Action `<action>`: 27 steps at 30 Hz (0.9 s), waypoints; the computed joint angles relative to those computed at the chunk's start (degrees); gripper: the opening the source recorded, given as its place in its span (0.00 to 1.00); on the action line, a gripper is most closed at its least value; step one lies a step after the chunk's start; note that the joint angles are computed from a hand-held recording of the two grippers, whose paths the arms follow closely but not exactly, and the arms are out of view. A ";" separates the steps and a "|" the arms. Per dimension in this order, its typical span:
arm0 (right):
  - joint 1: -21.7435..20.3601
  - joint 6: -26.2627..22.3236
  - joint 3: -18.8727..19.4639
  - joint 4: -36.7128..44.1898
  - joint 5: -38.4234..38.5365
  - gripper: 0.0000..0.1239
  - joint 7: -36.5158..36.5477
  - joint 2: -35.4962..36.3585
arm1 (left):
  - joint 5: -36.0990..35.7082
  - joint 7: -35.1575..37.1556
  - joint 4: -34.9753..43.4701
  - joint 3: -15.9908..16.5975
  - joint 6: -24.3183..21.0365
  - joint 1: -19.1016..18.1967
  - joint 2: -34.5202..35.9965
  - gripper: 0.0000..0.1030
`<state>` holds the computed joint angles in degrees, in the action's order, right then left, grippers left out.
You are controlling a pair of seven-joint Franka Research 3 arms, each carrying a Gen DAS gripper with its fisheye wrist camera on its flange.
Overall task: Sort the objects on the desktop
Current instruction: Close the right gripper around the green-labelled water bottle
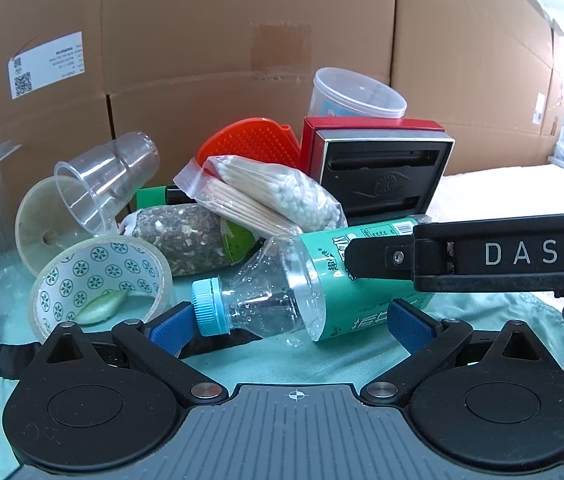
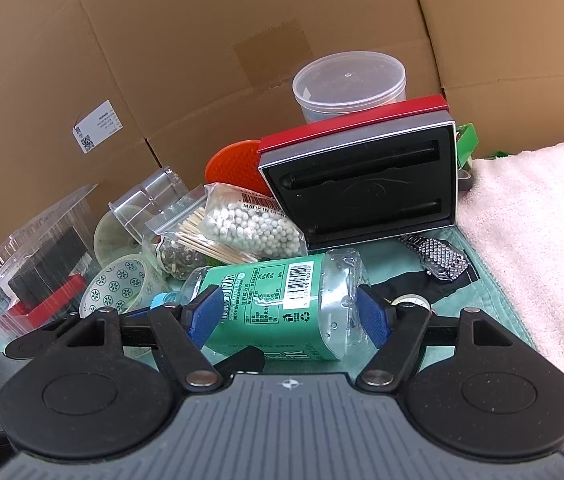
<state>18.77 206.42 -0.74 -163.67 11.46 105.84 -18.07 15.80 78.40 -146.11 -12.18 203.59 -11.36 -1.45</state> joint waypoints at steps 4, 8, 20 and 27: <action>-0.34 -0.03 0.61 0.03 0.49 0.63 -0.41 0.04 | -0.06 0.07 -0.02 -0.04 -0.04 0.00 -0.04 1.00; -0.39 -0.05 0.91 0.03 0.97 0.63 -0.69 0.00 | -0.79 0.74 -0.09 -0.22 -0.22 -0.06 -0.14 1.00; -0.51 -0.05 1.74 -0.23 2.47 0.63 -1.23 -0.32 | -1.80 1.34 -0.38 -0.39 0.45 -0.30 -0.17 1.00; -1.10 -0.41 4.02 -1.65 6.25 0.63 -1.94 -2.61 | -8.05 7.12 -2.54 -2.15 2.16 -0.88 -1.68 1.00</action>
<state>17.67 206.01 3.28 -165.32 17.71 103.90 -20.68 7.75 85.52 -148.65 -14.33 205.75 -12.24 -3.13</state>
